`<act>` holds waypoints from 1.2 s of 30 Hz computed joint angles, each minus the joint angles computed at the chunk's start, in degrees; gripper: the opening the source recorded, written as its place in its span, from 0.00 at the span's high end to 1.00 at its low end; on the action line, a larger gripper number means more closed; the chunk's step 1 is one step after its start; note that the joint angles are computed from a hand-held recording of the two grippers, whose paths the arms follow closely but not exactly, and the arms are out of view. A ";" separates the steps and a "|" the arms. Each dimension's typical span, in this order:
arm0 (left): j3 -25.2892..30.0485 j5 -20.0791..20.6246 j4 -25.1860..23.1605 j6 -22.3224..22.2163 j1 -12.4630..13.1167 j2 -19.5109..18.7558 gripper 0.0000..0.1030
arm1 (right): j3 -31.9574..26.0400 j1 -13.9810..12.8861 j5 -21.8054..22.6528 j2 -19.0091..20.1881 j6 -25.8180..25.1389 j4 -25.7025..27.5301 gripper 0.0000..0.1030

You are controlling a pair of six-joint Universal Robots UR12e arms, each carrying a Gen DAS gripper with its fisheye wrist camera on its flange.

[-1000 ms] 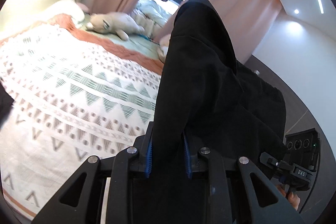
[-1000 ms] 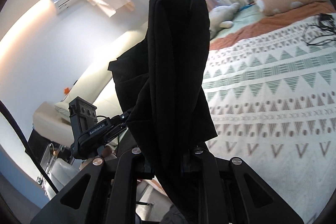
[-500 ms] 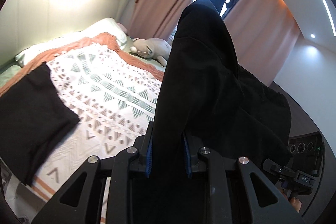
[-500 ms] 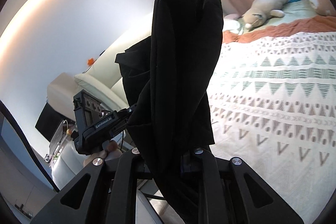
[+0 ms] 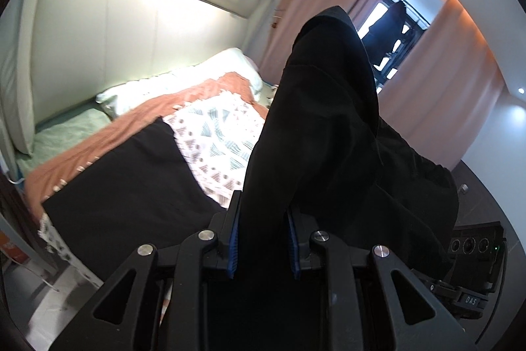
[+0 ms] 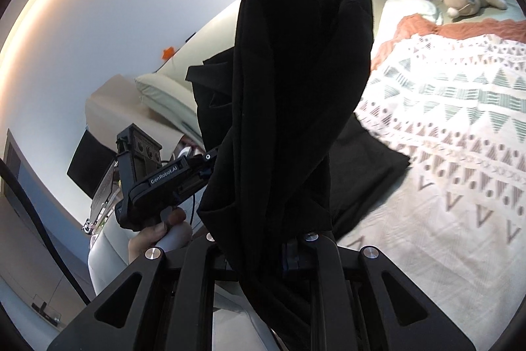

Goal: Fold large clothes
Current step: 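Lift the folded shirt with both grippers and carry it toward the headboard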

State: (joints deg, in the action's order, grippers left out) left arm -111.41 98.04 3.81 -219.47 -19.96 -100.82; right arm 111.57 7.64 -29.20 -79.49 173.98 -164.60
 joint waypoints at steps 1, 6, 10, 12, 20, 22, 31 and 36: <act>-0.37 0.31 -0.33 -0.07 0.40 0.48 0.76 | -0.82 0.75 -0.05 0.74 0.08 0.31 0.88; -1.67 2.22 -3.55 -0.04 2.86 2.44 0.76 | -6.11 4.44 0.44 5.11 0.08 3.22 0.88; -2.54 3.92 -6.84 -0.45 4.29 4.40 0.76 | -10.49 6.86 1.66 8.77 0.55 5.00 0.88; -2.21 6.05 -8.77 0.09 4.50 4.83 0.76 | -12.52 7.80 2.79 10.47 0.75 5.85 0.88; 0.56 9.25 -16.40 2.14 6.38 3.99 0.76 | -19.00 9.48 6.41 15.95 1.20 9.68 0.88; 1.31 8.77 -16.74 2.56 7.04 3.05 0.77 | -20.61 10.49 6.31 17.72 3.34 8.74 0.88; 6.60 5.80 -20.08 3.48 9.34 -4.10 0.77 | -29.38 9.67 6.87 25.24 5.88 13.21 0.88; 10.17 6.20 -22.14 4.77 9.46 -8.07 0.77 | -33.48 8.66 7.42 28.44 7.26 15.27 0.88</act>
